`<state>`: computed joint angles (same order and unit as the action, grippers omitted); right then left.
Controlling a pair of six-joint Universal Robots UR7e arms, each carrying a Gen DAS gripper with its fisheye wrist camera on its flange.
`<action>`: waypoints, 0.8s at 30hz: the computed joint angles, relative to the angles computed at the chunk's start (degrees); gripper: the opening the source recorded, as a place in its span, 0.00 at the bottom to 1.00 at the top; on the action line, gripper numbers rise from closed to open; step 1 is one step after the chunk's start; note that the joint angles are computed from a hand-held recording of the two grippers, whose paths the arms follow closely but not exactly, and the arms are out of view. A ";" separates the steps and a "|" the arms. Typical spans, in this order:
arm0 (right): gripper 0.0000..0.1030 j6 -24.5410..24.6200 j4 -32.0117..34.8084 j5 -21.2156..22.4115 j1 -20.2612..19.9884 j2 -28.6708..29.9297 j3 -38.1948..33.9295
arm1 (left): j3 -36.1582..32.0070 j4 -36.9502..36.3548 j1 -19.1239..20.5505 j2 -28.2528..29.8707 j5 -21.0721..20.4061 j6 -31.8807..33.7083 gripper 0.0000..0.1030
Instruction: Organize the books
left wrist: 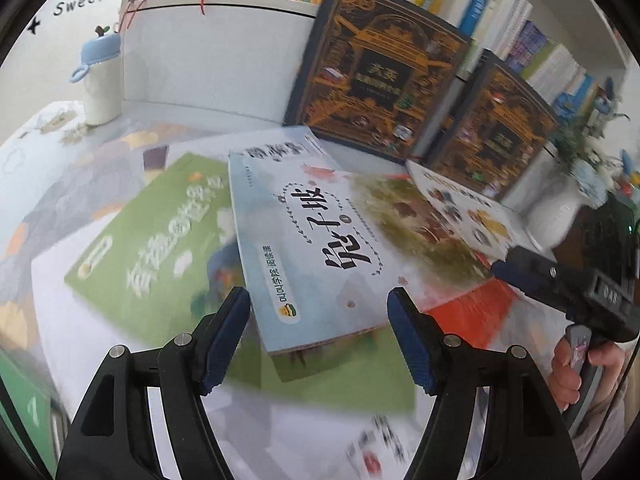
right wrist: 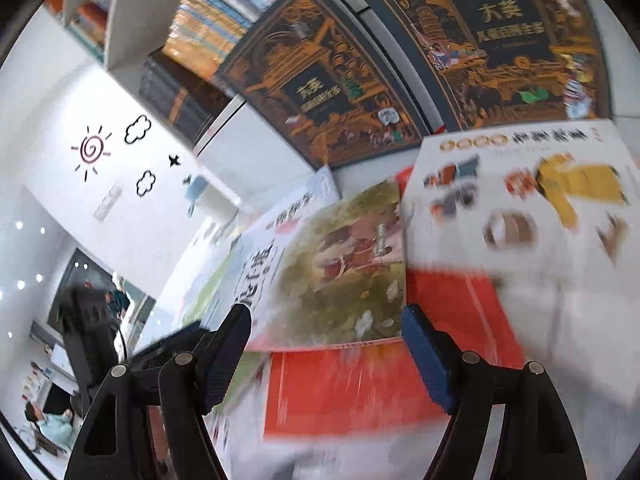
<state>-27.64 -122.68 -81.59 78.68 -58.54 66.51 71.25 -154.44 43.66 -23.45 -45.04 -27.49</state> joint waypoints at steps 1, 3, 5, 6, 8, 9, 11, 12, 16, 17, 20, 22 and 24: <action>0.75 0.55 -0.34 0.63 -0.52 -2.85 3.55 | 2.43 -0.55 -0.49 -1.27 -1.20 -0.92 0.66; 0.75 1.85 2.10 3.19 -1.91 -7.14 8.02 | 6.16 -2.30 -1.25 -2.96 -2.09 -2.37 0.66; 0.68 1.32 5.34 5.62 -3.27 -11.28 12.07 | 11.09 -4.50 -2.10 -5.37 -5.35 -2.99 0.66; 0.62 0.84 7.85 7.16 -3.91 -12.99 13.57 | 13.09 -6.08 -2.16 -6.43 -8.80 -2.84 0.66; 0.62 -0.38 9.96 7.23 -4.68 -18.35 19.45 | 15.85 -6.85 -2.86 -7.93 -11.57 -3.99 0.66; 0.62 -1.73 8.96 5.42 -4.46 -21.33 23.00 | 16.84 -5.43 -3.72 -8.56 -10.01 -5.18 0.66; 0.62 -3.71 7.47 3.77 -4.32 -25.44 27.44 | 18.88 -0.50 -5.68 -10.09 -4.89 -9.10 0.66; 0.62 -4.42 6.56 3.41 -4.31 -27.39 29.17 | 19.77 0.20 -6.05 -10.71 -4.10 -10.23 0.66; 0.67 -4.26 0.45 3.18 -3.82 -29.07 29.75 | 23.59 -1.67 -6.30 -13.33 -5.42 -14.46 0.66; 0.70 -4.16 -1.26 3.16 -3.49 -28.27 28.84 | 23.97 -1.77 -6.45 -13.48 -5.27 -15.08 0.66; 0.71 -4.75 -2.88 1.58 -1.62 -22.63 23.02 | 24.44 -2.72 -6.90 -13.09 -5.91 -15.92 0.66; 0.70 -6.01 -0.75 -0.56 -0.02 -16.81 16.70 | 23.69 -2.80 -7.19 -12.07 -7.06 -15.50 0.66; 0.70 -6.40 1.96 -3.05 1.36 -11.45 10.75 | 22.89 -2.71 -7.65 -11.07 -7.13 -15.06 0.66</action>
